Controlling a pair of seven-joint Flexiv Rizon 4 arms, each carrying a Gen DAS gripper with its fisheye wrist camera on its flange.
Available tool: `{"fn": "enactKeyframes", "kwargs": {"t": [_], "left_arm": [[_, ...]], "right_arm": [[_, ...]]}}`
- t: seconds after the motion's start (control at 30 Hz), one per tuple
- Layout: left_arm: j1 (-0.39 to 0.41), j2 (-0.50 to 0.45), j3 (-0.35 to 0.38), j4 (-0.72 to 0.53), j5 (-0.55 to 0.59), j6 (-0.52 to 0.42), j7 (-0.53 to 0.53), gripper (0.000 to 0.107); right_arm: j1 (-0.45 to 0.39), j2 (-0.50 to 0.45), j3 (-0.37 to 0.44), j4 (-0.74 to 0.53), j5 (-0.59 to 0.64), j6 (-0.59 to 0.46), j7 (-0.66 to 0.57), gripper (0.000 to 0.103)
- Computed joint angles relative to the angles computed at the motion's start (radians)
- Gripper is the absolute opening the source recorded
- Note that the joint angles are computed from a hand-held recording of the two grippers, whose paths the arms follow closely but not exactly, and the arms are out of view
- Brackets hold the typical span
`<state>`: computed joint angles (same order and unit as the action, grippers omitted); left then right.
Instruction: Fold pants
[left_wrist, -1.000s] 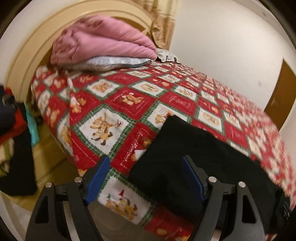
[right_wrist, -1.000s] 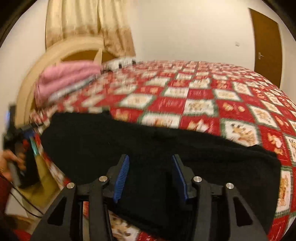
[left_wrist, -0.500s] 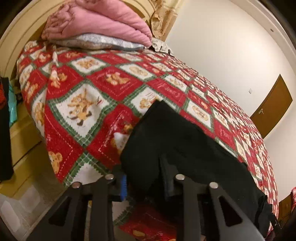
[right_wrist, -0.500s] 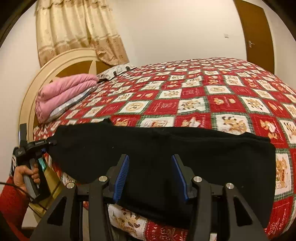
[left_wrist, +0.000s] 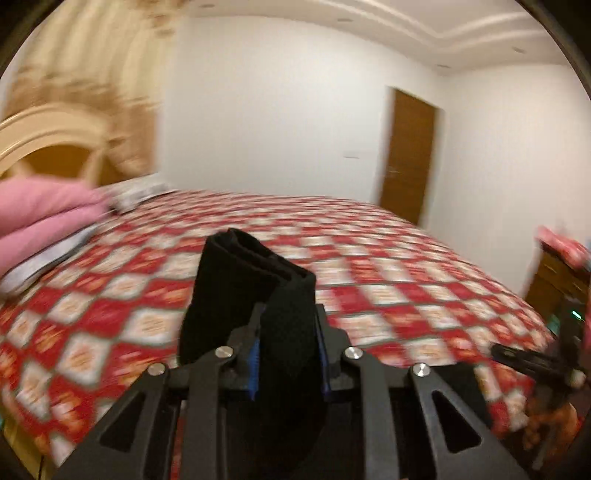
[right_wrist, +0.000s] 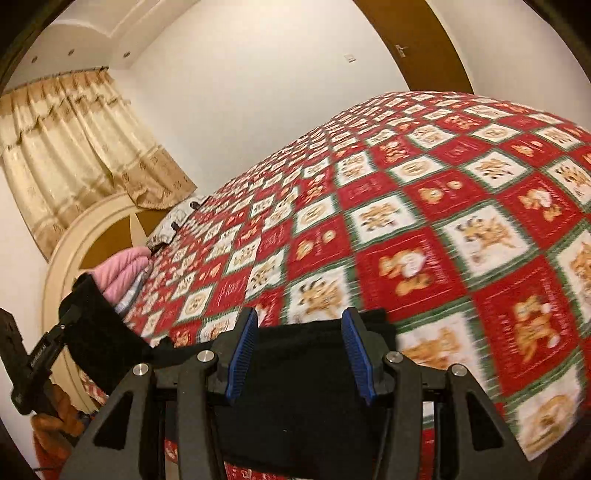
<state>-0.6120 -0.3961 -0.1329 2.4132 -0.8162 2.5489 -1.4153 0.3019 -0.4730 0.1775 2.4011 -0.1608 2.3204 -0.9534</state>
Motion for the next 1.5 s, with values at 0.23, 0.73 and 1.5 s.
{"fn": "enactKeyframes", "kwargs": {"t": [0.23, 0.73, 1.5], "left_arm": [[-0.056, -0.15, -0.021, -0.237, 0.176, -0.167, 0.161, 0.025], [-0.224, -0.376, 0.011, -0.407, -0.012, -0.217, 0.453, 0.025], [-0.216, -0.39, -0.029, -0.485, 0.128, -0.237, 0.446, 0.025]], "right_arm": [[-0.124, 0.013, 0.007, 0.074, -0.102, 0.057, 0.044, 0.05], [-0.353, -0.182, 0.048, -0.063, -0.7, 0.129, 0.348, 0.063], [-0.294, -0.109, -0.013, -0.054, -0.651, -0.015, 0.199, 0.021]]}}
